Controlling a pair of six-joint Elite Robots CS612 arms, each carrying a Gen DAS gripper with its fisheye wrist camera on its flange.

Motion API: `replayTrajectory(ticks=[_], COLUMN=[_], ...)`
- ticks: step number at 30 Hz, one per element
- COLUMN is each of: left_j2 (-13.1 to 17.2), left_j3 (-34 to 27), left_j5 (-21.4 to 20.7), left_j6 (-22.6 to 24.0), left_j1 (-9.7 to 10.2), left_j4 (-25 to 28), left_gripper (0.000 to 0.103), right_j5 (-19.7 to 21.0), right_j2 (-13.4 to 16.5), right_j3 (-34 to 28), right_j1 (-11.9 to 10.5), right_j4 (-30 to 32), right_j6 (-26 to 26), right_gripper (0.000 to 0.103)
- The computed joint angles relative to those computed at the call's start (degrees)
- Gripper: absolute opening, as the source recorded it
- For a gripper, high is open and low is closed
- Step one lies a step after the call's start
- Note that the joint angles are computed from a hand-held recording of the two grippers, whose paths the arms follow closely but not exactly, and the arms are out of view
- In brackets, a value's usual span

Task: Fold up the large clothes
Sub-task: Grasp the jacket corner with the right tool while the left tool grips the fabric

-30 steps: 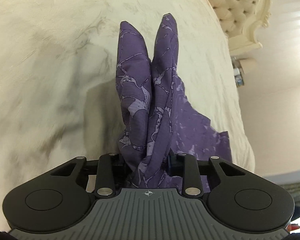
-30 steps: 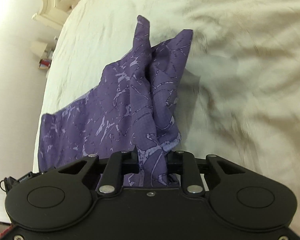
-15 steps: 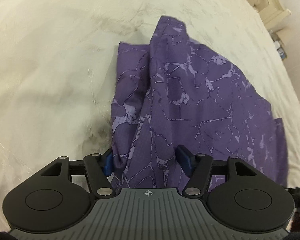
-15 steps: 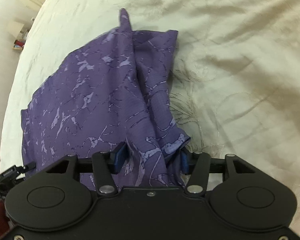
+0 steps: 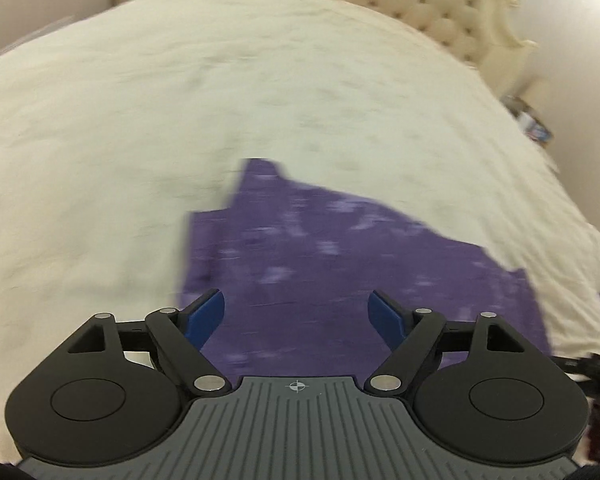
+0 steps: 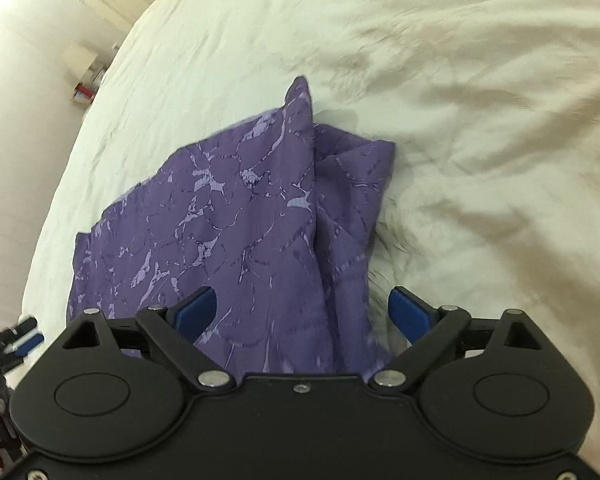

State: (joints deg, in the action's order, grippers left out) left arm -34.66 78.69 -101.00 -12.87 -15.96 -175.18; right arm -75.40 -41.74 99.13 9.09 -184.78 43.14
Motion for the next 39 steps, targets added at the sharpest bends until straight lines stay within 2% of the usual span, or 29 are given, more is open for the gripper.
replayTrajectory(ticks=[4, 5, 7, 12, 19, 22, 24, 26, 30, 34, 36, 39], left_j2=[1.8, 2.3, 3.4, 5.9, 9.6, 11.1, 11.6, 12.2, 12.3, 10.9, 9.8, 7.3], left_j3=[-3.0, -3.8, -5.4, -8.9, -15.0, -17.5, -18.8, -19.9, -20.3, -18.6, -16.8, -11.5], left_j5=[-4.7, -5.6, -6.6, -6.1, -2.3, 0.5, 4.5, 6.9, 6.8, 7.4, 6.8, 4.6], left_j6=[-0.7, -1.0, -1.7, -1.6, -2.3, -0.4, 2.0, 2.9, 3.1, 3.6, 3.2, 2.8], left_j1=[-1.51, -1.86, -2.71, -4.63, -6.04, -6.62, -7.40, -7.81, -7.63, -7.71, -7.71, -7.72], left_j4=[0.8, 1.1, 1.3, 2.4, 6.6, 9.3, 12.3, 15.3, 16.2, 15.6, 14.1, 9.0], left_gripper=[0.078, 0.078, 0.078, 0.078, 0.076, 0.054, 0.031, 0.023, 0.021, 0.021, 0.021, 0.021], right_j5=[7.1, 8.5, 9.8, 10.1, 13.7, 16.5, 18.6, 20.7, 22.8, 23.1, 23.4, 24.1], right_j2=[3.1, 3.8, 4.6, 5.1, 5.8, 6.2, 6.5, 6.9, 7.6, 7.8, 8.0, 8.3], right_j3=[-2.8, -3.5, -4.5, -5.4, -4.4, -4.2, -4.2, -4.3, -4.3, -3.9, -3.8, -3.7], right_j1=[-1.4, -1.6, -1.6, -1.6, -2.5, -3.3, -3.9, -4.5, -5.1, -5.2, -5.4, -5.6], right_j4=[1.3, 1.5, 2.0, 3.2, -0.6, -1.5, -1.8, -2.2, -3.7, -5.0, -5.7, -7.0], right_j6=[0.2, 0.4, 0.6, 1.0, 4.2, 4.4, 4.5, 5.0, 6.9, 6.8, 6.6, 7.2], right_gripper=[0.097, 0.101, 0.103, 0.103, 0.103, 0.103, 0.103, 0.103, 0.103, 0.103, 0.103, 0.103])
